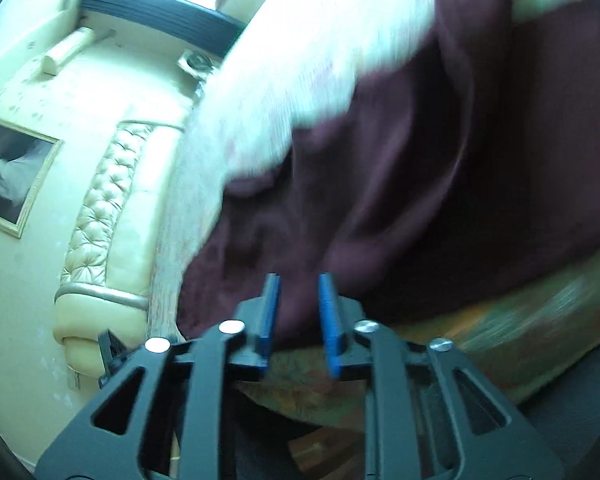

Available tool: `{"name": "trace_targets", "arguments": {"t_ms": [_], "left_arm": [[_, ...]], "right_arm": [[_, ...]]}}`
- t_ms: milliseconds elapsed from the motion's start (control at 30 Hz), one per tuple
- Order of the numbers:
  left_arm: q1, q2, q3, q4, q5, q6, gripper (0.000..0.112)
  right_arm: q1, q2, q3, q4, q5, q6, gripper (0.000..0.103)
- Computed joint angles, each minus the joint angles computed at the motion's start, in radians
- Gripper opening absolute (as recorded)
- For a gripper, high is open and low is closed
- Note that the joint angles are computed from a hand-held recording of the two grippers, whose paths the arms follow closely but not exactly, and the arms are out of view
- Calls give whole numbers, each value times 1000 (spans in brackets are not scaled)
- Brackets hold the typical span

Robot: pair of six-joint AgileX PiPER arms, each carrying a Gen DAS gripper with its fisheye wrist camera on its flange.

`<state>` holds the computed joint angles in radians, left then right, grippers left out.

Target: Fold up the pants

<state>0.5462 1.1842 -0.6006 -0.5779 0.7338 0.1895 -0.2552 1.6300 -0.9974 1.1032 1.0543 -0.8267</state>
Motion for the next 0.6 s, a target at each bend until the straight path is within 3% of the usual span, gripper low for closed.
{"name": "trace_targets", "arguments": {"t_ms": [67,100,167,267,333,433,533,600], "left_arm": [[5,-58,-1,37,20,-19,24],[-16,-83,-6,64,10,-64,30],[-78,-117,-11,130,-53,-164,43],[-227,-65,-51,293,-177,-393,47],[-308,21,-89,391,-237,-530,48],[-400,141,-143,483,-281,-690,48],[-479,229,-186,534,-312,-805,48],[-518,260,-202,606,-323,-894,48]], "right_arm": [[-143,-7,-78,-26,6,-28,36],[-206,-4,-114,-35,-9,-33,36],[-358,44,-229,-67,-69,-13,40],[-486,188,-430,-240,-203,192,41],[-545,330,-590,-301,-153,316,41],[-588,495,-755,-256,-37,358,42],[-572,535,-767,-246,-22,321,5],[-565,538,-794,-247,-48,302,4]]}}
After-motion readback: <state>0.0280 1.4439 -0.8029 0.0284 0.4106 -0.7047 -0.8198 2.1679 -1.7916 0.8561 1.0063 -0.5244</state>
